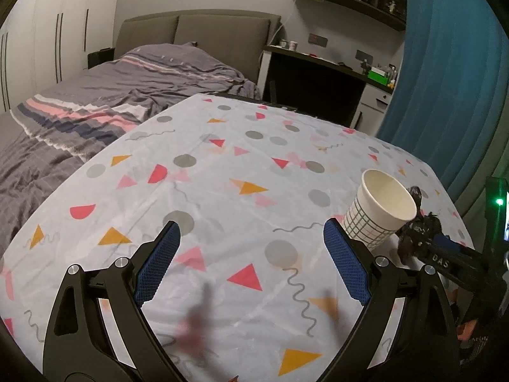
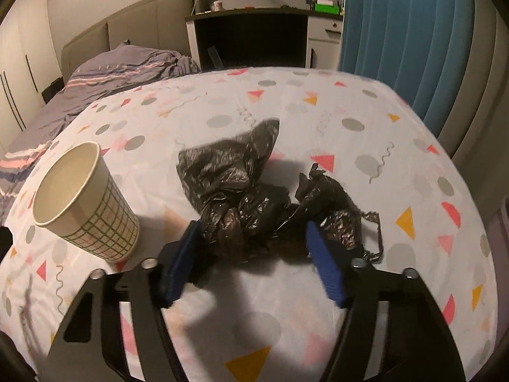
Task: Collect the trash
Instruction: 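Close right tool on the crumpled black plastic bag and lift it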
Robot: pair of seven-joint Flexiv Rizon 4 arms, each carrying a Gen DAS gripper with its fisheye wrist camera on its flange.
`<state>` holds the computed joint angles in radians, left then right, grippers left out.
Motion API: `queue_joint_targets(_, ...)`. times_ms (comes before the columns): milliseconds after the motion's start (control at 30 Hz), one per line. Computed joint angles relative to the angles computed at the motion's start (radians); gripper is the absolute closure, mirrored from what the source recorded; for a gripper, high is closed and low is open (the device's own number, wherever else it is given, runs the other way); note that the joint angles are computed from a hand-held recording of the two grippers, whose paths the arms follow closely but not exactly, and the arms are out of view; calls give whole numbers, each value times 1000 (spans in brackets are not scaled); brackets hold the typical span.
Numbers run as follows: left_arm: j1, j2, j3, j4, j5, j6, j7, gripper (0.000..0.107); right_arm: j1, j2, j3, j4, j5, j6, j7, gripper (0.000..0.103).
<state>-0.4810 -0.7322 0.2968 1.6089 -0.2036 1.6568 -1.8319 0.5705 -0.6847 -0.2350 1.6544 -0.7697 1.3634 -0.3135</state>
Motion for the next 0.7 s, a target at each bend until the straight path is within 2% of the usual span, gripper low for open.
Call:
queue_joint_targets(33, 6, 1, -11, 0, 4, 2, 6, 17, -2, 0, 1, 2, 2, 8, 2, 49)
queue_joint_targets(200, 39, 6, -68, 2, 20, 15, 45, 17, 7, 3, -18, 17, 1, 45, 3, 66)
queue_joint_targets(333, 63, 11, -121, 8, 31, 36, 94, 17, 40, 15, -72, 51, -15, 95, 31, 75)
queue_joint_targets(500, 128, 17, -241, 15, 44, 59, 182, 17, 144, 58, -234, 151, -58, 195, 126, 76)
queue_joint_targets(567, 160, 12, -300, 6, 45, 49, 221, 17, 215, 77, -332, 204, -60, 242, 159, 76)
queue_joint_targets(633, 162, -1, -317, -17, 38, 35, 249, 17, 279, 94, -410, 252, -48, 268, 169, 76)
queue_joint_targets(700, 115, -22, -264, -60, 24, 2, 254, 17, 336, 101, -480, 288, -31, 295, 171, 75)
